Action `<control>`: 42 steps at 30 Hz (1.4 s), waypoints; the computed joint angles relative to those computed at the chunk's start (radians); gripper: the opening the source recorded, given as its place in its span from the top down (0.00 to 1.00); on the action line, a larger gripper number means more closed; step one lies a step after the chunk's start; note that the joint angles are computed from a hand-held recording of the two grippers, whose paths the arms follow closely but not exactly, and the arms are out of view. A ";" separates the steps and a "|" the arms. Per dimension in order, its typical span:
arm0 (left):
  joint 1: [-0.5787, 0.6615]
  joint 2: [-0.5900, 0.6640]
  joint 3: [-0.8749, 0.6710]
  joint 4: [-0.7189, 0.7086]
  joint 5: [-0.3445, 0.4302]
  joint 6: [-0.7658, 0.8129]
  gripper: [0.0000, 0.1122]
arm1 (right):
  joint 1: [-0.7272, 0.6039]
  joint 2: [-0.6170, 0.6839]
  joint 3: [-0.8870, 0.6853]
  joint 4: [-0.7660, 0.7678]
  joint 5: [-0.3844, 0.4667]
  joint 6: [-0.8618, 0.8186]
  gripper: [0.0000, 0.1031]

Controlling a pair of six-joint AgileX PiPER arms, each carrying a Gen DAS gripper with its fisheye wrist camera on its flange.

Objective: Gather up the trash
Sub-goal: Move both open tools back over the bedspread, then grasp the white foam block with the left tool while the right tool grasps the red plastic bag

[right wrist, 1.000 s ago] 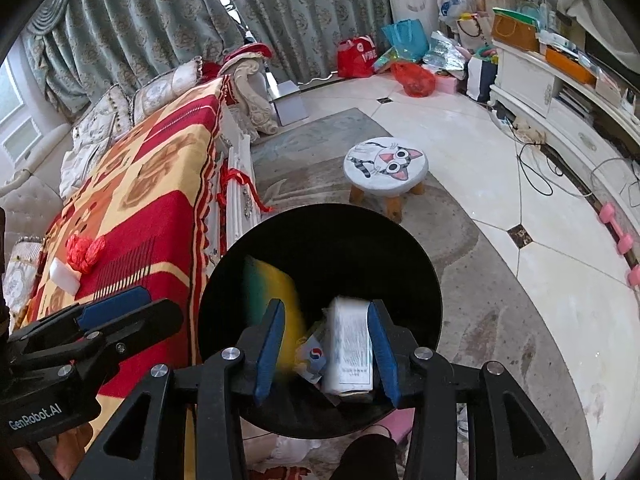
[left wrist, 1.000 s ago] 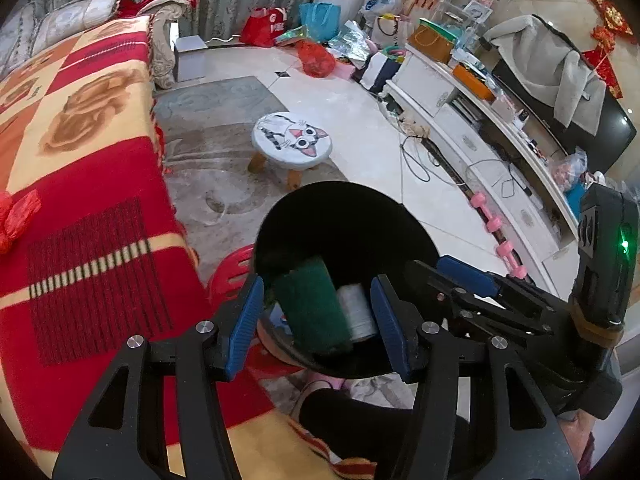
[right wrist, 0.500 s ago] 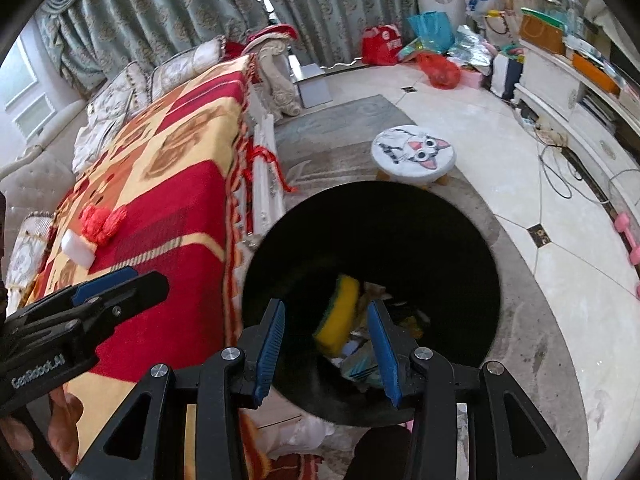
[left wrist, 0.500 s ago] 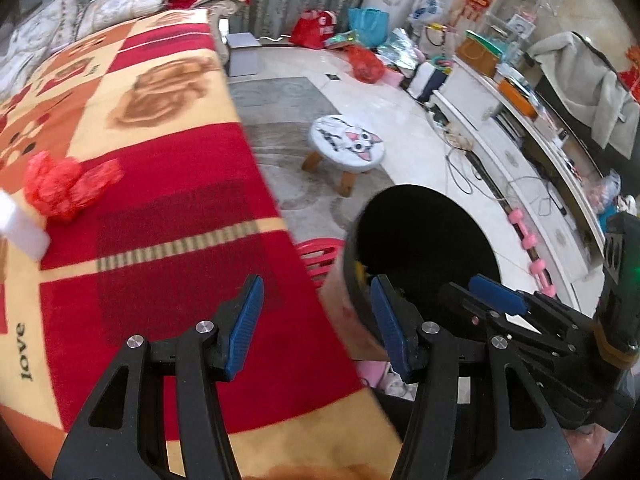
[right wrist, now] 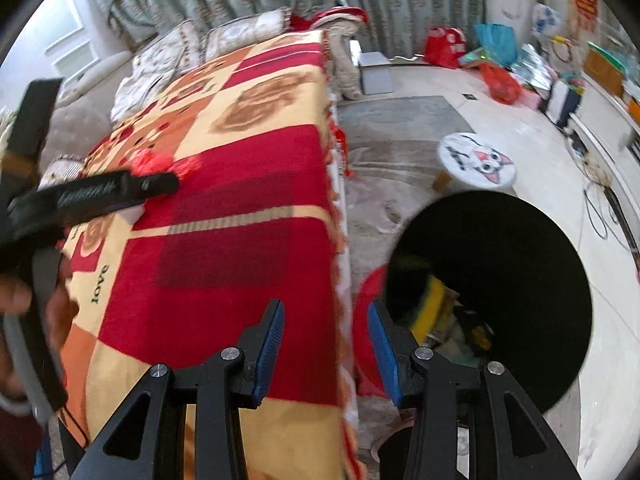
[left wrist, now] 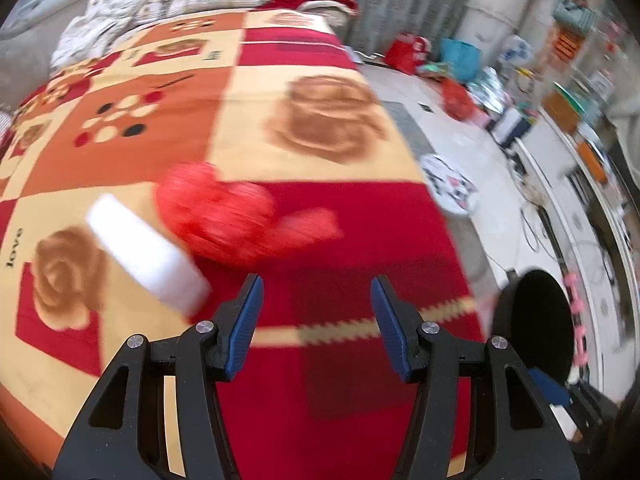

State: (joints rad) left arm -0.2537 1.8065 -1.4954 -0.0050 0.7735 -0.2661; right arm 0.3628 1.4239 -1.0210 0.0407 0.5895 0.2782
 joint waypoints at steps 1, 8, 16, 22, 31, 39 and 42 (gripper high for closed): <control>0.029 0.004 -0.004 -0.007 0.002 0.010 0.52 | 0.012 0.011 -0.016 -0.006 0.004 0.005 0.60; 0.232 -0.134 0.121 -0.181 0.025 0.239 0.52 | 0.094 0.110 -0.145 -0.018 0.023 0.014 0.60; 0.474 -0.224 0.252 -0.206 0.047 0.395 0.52 | 0.185 0.286 -0.358 0.064 0.037 -0.095 0.57; 0.554 -0.219 0.262 -0.342 0.033 0.545 0.44 | 0.233 0.488 -0.668 0.037 0.101 -0.162 0.33; 0.427 -0.063 0.169 -0.128 -0.027 0.420 0.40 | 0.259 0.878 -1.310 -0.053 0.400 -0.212 0.31; 0.477 -0.041 0.174 -0.252 -0.033 0.445 0.49 | 0.238 0.823 -1.165 0.010 0.289 -0.175 0.56; 0.463 -0.116 0.229 -0.268 -0.049 0.457 0.50 | 0.247 0.692 -0.969 0.010 0.195 -0.174 0.57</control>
